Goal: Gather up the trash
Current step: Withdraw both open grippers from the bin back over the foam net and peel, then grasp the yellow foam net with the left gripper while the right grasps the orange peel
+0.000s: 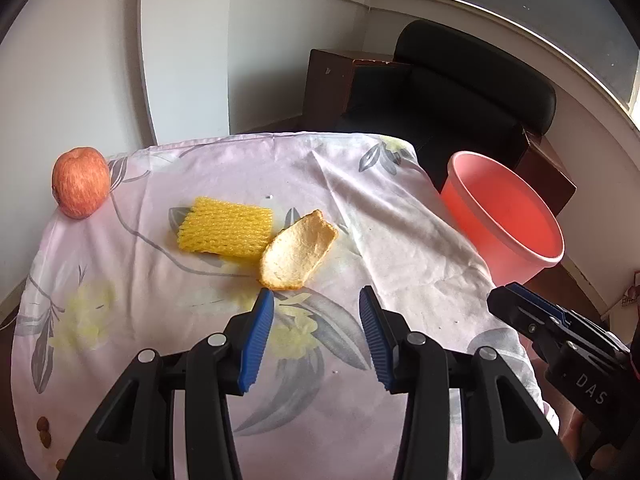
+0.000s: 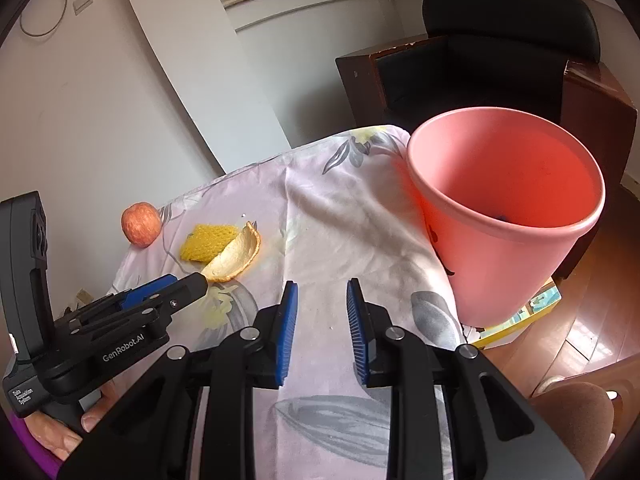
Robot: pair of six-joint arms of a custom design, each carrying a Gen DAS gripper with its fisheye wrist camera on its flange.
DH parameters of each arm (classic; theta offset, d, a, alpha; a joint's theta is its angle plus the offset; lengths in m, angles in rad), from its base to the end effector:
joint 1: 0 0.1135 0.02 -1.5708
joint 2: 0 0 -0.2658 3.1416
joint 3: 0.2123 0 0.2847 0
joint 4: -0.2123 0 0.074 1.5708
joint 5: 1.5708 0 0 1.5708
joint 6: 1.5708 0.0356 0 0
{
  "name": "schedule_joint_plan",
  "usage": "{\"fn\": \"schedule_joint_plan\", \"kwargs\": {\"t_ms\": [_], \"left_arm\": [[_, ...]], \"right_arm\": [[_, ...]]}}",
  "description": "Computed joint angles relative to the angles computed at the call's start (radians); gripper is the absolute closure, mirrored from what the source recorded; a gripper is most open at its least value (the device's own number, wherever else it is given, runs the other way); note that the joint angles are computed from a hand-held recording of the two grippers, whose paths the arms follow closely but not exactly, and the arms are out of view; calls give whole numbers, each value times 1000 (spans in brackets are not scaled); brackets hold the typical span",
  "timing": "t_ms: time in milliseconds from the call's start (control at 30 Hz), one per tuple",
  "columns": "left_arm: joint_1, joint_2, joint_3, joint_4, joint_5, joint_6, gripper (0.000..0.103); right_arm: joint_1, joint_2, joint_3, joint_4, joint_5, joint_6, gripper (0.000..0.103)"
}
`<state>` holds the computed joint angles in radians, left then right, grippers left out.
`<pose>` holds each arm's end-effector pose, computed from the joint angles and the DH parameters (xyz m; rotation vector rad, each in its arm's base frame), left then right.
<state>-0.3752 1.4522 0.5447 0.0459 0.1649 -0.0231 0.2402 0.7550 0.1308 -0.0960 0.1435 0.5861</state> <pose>0.2567 -0.1074 0.1123 0.5033 2.4007 -0.3782 0.1658 0.0354 0.1096 0.4686 2.2480 0.2663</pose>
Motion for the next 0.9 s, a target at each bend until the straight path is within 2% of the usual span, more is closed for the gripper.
{"fn": "schedule_joint_plan", "kwargs": {"t_ms": [167,500,733,900], "left_arm": [[109,13,-8,12,52,51,59],[320,95,23,21,126,120,59],[334,177,122,-7,161,110,60],[273,279,230,-8,123,69,59]], "right_arm": [[30,121,29,74,-2,8,77],[64,470,155,268,-58,-16,77],[52,596,217,319,-97,-19,77],[54,612,219,338,-105,-23,77]]}}
